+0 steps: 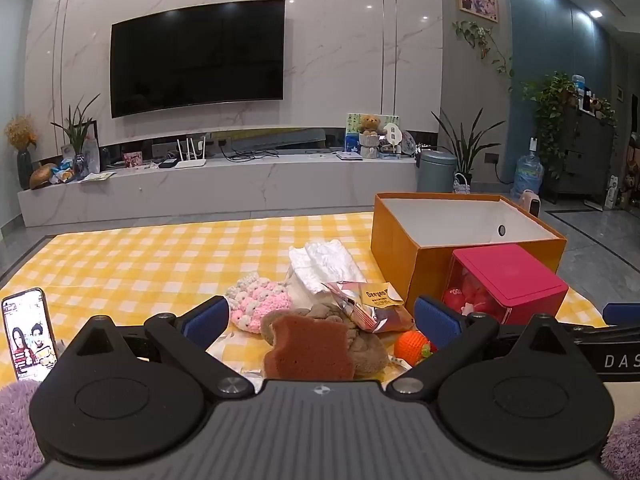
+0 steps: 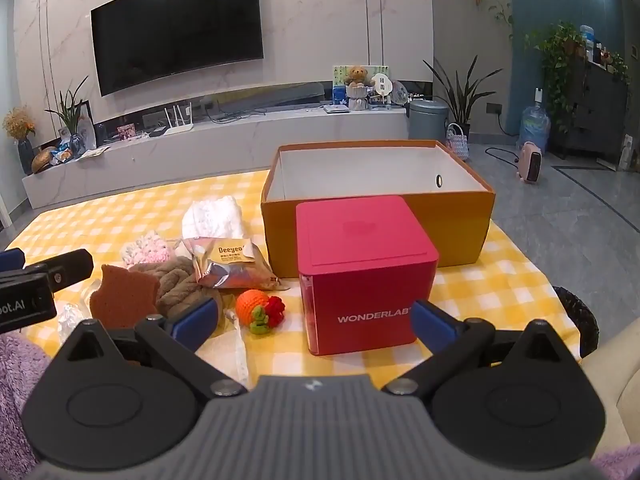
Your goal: Organize soft objects
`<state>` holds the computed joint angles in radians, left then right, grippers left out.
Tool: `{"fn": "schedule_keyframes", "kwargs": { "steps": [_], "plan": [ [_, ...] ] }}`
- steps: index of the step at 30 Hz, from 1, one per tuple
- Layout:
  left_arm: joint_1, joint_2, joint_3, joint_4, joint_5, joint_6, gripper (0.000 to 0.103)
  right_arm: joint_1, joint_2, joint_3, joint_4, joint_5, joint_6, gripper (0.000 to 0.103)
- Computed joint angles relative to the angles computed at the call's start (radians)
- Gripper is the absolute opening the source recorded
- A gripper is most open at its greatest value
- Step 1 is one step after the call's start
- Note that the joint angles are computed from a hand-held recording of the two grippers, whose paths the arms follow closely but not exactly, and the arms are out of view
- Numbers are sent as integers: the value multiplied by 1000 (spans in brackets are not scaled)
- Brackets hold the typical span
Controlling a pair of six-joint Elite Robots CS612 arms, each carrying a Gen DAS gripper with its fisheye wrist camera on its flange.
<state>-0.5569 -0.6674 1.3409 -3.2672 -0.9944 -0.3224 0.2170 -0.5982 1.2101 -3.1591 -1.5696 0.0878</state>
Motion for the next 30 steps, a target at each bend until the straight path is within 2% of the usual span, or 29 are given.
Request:
{"fn": "schedule_keyframes", "kwargs": {
  "steps": [30],
  "plan": [
    [2,4,3,-1,-4,-8,103,-2,-1,-3,28,9,13,100]
  ]
}}
